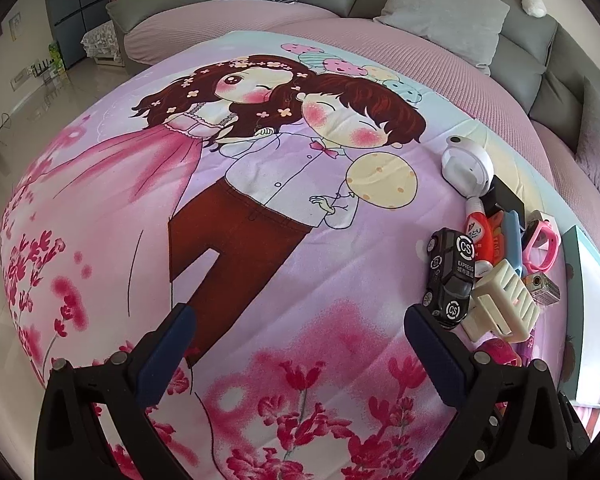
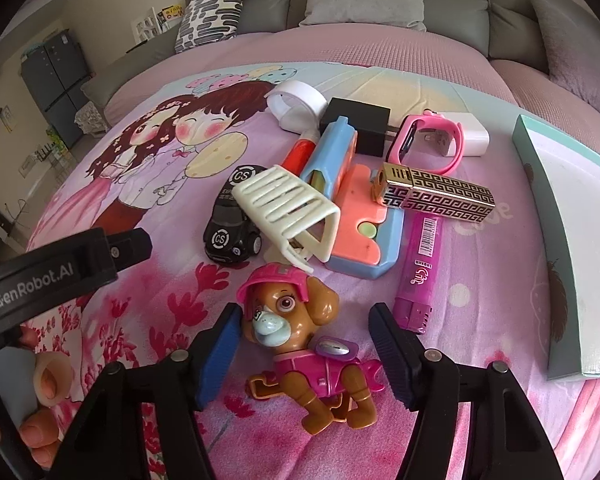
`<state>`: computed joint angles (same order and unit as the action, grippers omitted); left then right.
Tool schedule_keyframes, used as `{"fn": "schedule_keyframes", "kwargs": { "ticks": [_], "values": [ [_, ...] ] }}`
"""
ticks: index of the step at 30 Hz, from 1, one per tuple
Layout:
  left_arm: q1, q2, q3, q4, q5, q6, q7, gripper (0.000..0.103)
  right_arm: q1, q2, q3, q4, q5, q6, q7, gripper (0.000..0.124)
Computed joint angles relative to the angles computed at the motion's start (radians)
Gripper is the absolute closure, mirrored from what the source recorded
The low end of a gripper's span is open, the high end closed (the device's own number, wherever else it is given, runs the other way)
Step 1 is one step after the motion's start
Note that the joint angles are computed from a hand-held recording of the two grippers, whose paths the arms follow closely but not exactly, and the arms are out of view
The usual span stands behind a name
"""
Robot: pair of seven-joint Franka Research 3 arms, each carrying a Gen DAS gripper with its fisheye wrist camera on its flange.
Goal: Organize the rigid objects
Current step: 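Grasp the black CS toy car with the left tool while the right tool grasps the pink dog figurine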
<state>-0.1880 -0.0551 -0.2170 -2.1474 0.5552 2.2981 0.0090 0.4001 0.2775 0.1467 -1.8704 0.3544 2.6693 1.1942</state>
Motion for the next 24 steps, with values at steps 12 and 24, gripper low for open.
{"fn": "schedule_keyframes", "kwargs": {
  "ticks": [12, 24],
  "values": [
    [0.003, 0.054, 0.013, 0.017, 0.024, 0.149, 0.023, 0.000, -0.019, -0.015, -0.014, -0.010, 0.019, -0.004, 0.021, 0.057],
    [-0.013, 0.145, 0.029, 0.113, 0.085, 0.156, 0.078, 0.000, -0.038, -0.005, -0.020, 0.008, 0.020, -0.009, 0.073, 0.057]
  ]
}}
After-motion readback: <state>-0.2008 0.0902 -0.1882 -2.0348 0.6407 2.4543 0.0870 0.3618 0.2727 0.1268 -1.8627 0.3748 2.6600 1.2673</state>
